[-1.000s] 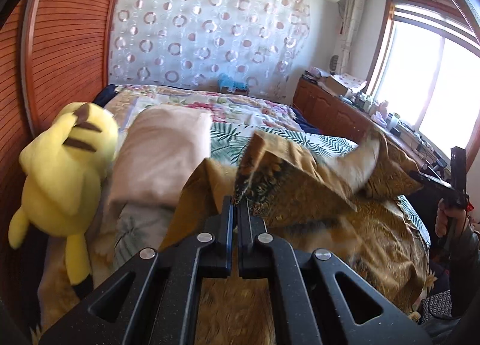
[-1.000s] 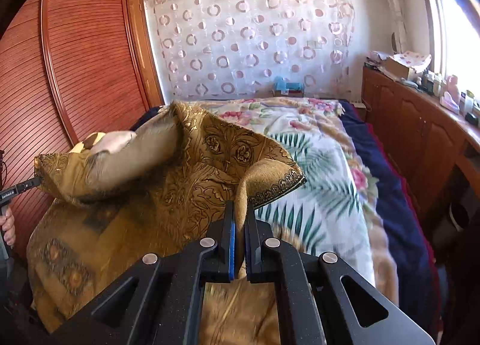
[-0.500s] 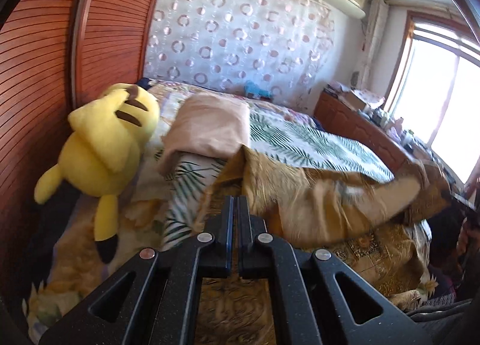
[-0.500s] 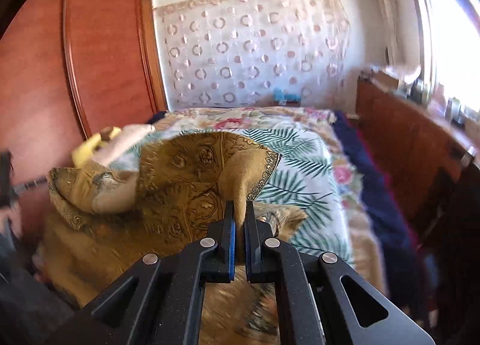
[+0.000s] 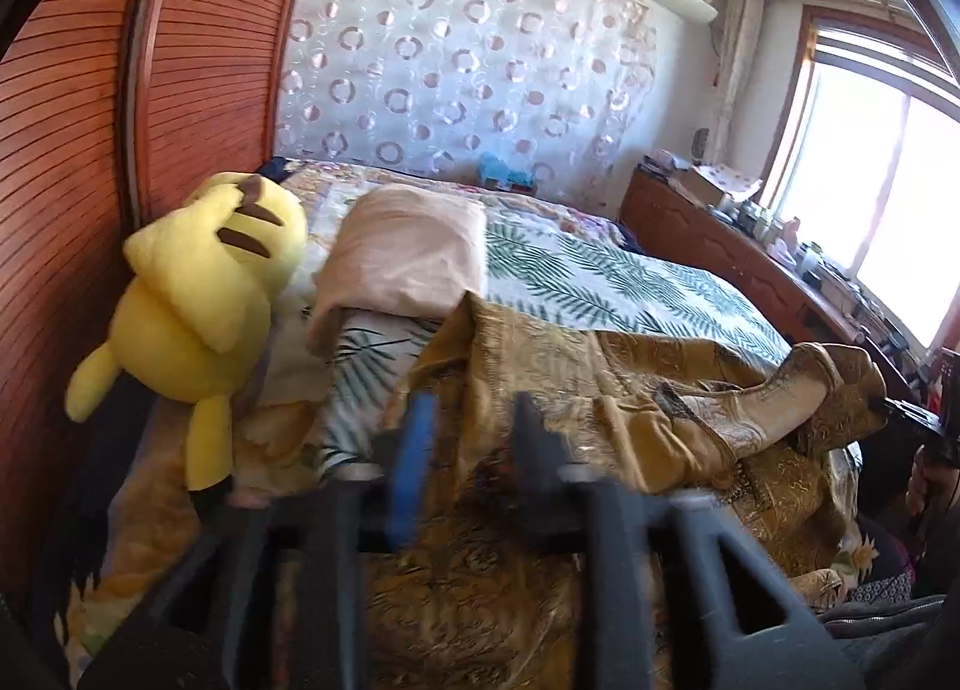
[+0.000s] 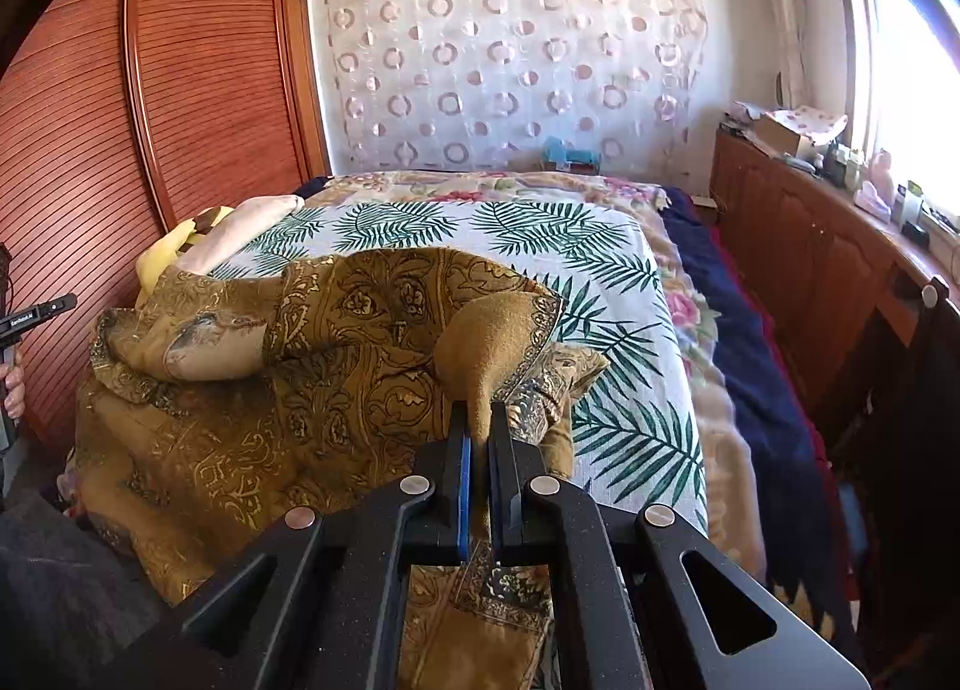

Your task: Fold small clothes

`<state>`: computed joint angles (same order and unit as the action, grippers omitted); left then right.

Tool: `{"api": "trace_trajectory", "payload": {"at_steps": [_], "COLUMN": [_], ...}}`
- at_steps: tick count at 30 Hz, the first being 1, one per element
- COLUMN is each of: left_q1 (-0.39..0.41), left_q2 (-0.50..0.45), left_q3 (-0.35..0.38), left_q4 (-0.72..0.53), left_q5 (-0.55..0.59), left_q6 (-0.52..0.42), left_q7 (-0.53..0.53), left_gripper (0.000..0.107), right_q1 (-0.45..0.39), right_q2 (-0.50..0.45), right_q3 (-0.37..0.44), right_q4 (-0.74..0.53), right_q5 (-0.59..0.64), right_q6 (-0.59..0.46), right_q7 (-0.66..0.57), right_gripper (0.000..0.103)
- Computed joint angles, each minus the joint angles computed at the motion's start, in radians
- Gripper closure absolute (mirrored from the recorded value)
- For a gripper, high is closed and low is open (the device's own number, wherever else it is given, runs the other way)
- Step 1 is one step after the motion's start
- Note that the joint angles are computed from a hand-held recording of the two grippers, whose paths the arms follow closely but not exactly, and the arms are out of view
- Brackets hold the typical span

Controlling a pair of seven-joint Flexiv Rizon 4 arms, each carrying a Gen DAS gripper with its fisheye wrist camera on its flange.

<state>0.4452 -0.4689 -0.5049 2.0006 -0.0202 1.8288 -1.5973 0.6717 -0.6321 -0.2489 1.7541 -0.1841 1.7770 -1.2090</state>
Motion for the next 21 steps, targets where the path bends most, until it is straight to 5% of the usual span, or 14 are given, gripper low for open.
{"api": "trace_trajectory", "payload": {"at_steps": [9,11,12,13,17,21], "left_q1": [-0.094,-0.127,-0.128,-0.132,-0.145,-0.039], "left_q2": [-0.088,-0.097,-0.1,-0.097,-0.053,0.048], "left_q3": [0.025,0.053,0.049,0.051,0.064,-0.023], "left_q4": [-0.112,-0.135,-0.142,-0.144,-0.088,0.03], "left_q5": [-0.064,-0.09,-0.103,-0.114,-0.142,-0.142], "left_q6": [-0.102,-0.148,-0.182,-0.202,-0.136,-0.058], "left_q7": [0.106,0.139,0.16,0.177,0.212,0.196], "left_gripper": [0.066,0.078,0.098,0.1,0.102,0.102], "right_q1": [-0.031,-0.033,-0.032,-0.035,-0.045,-0.067], "right_q2": [-0.026,-0.032,-0.033,-0.034,-0.032,-0.018], "right_q3": [0.026,0.026,0.025,0.027,0.036,0.065], "right_q4": [-0.06,-0.07,-0.071,-0.073,-0.072,-0.052], "right_q5": [-0.026,-0.034,-0.037,-0.042,-0.057,-0.074], "right_q6": [-0.045,-0.05,-0.051,-0.052,-0.054,-0.042], "right_q7": [0.04,0.051,0.056,0.059,0.067,0.053], "right_gripper": [0.099,0.099,0.099,0.099,0.099,0.099]}}
